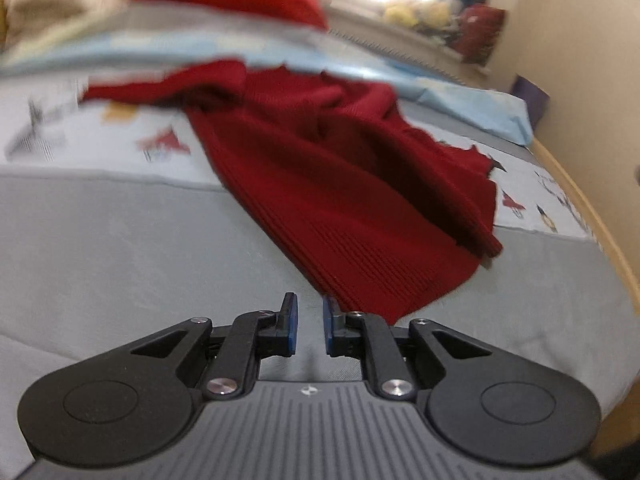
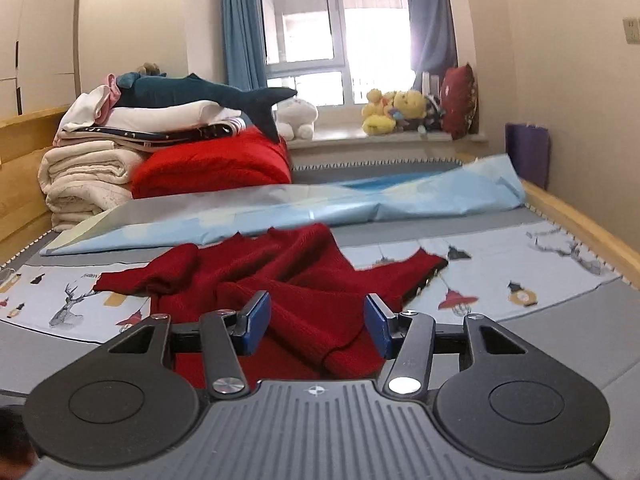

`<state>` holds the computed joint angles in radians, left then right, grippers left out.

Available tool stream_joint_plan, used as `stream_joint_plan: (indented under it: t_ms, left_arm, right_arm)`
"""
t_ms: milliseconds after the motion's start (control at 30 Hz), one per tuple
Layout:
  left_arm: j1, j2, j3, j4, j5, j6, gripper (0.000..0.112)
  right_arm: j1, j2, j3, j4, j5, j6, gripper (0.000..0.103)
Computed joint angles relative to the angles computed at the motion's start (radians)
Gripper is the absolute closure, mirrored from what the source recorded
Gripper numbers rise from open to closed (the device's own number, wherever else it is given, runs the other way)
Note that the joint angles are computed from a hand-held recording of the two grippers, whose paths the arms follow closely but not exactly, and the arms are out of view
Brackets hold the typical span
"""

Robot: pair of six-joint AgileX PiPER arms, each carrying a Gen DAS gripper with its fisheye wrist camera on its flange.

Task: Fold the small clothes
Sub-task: 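Grasp the red sweater hem with the left gripper while the right gripper grasps the hem too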

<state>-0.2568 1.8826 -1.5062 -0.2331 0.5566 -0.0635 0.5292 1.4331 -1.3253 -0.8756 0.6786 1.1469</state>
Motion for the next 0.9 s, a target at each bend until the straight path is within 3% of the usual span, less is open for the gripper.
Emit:
stream_joint_plan:
  t_ms: [133, 233, 333, 400, 467, 600, 700, 767, 833, 900]
  left_arm:
    - [0.004, 0.161, -0.173, -0.046, 0.065, -0.07, 0.08]
    - [0.005, 0.277, -0.328, -0.067, 0.158, -0.145, 0.072]
    - [-0.01, 0.351, -0.441, -0.021, 0.209, -0.211, 0.073]
    - [-0.02, 0.411, -0.572, 0.031, 0.3, -0.206, 0.081]
    - [-0.001, 0.449, -0.677, 0.005, 0.387, -0.124, 0.106]
    - [0.094, 0.339, -0.595, -0.12, 0.35, 0.219, 0.108]
    - [0.204, 0.268, -0.578, -0.127, 0.419, 0.43, 0.108]
    - [0.297, 0.249, -0.59, -0.105, 0.479, 0.534, 0.108]
    - [0.375, 0.211, -0.526, -0.018, 0.421, 0.653, 0.108]
    - [0.453, 0.237, -0.552, 0.024, 0.442, 0.708, 0.108]
  right_arm:
    - [-0.029, -0.006, 0.003, 0.026, -0.021, -0.05, 0.048]
    - [-0.049, -0.021, 0.016, 0.052, -0.037, -0.091, 0.048]
    - [-0.076, -0.021, 0.015, 0.101, -0.044, -0.14, 0.048]
    - [-0.085, -0.011, 0.004, 0.124, -0.033, -0.159, 0.048]
    - [-0.092, -0.001, -0.005, 0.145, -0.03, -0.169, 0.048]
    - [-0.093, 0.027, -0.032, 0.137, -0.019, -0.144, 0.048]
    - [-0.106, 0.049, -0.051, 0.144, -0.019, -0.128, 0.048]
    - [-0.123, 0.065, -0.067, 0.157, -0.022, -0.119, 0.048]
    - [-0.15, 0.087, -0.089, 0.201, -0.024, -0.126, 0.048]
    - [-0.177, 0.114, -0.112, 0.258, -0.021, -0.141, 0.049]
